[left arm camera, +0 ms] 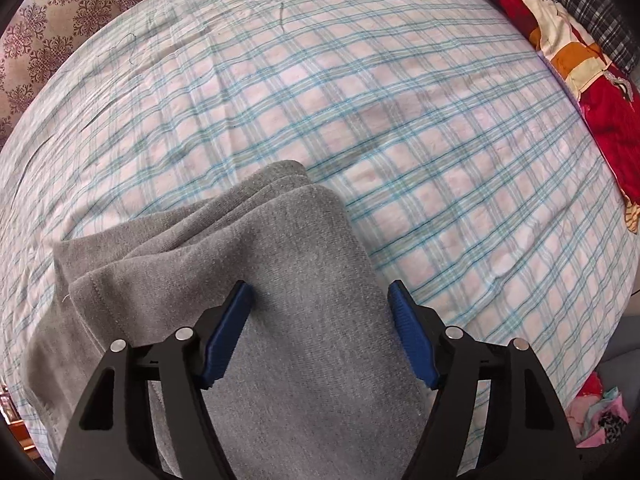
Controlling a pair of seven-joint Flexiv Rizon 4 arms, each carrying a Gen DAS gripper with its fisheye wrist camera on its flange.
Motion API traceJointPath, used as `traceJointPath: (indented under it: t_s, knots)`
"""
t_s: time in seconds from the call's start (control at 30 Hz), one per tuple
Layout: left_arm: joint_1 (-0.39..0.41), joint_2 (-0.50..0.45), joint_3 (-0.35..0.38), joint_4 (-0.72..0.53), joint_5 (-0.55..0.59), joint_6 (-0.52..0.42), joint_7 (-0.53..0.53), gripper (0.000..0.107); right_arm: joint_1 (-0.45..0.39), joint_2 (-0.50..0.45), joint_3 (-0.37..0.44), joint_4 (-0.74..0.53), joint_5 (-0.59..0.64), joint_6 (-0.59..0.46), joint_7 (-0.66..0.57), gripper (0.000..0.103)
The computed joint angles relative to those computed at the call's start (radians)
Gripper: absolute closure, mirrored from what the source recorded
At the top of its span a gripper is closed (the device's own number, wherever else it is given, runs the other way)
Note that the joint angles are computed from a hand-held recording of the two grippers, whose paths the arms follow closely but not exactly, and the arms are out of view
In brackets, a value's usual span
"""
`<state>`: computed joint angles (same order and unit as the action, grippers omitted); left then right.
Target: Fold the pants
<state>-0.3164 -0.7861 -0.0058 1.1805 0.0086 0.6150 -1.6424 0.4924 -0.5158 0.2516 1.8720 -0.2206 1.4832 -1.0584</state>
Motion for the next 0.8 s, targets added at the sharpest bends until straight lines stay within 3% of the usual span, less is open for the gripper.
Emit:
traceJointPath:
  t_s: [0.13,0.2,0.3,0.53,0.8]
  knots:
    - [0.035,0.03,-0.028,0.047,-0.042,0.013,0.04,0.049,0.023,0.019,-0.02,0.028,-0.019,0.039,0.002,0.079]
    - [0.055,0.054,-0.04,0.084,-0.066,0.034,0.072,0.068,0.036,0.025,-0.028,0.028,-0.031,0.05,0.002,0.08]
    - [0.093,0.102,-0.063,0.155,-0.126,0.085,0.112,0.081,0.029,0.024,-0.006,0.011,-0.035,0.065,-0.01,0.081]
    - [0.244,0.252,-0.168,0.412,-0.431,0.288,0.286,0.086,-0.054,-0.013,0.147,-0.085,-0.004,0.086,-0.11,0.081]
    - [0.387,0.447,-0.239,0.709,-0.955,0.428,0.683,0.087,-0.044,-0.095,0.266,-0.273,0.014,-0.012,-0.272,0.081]
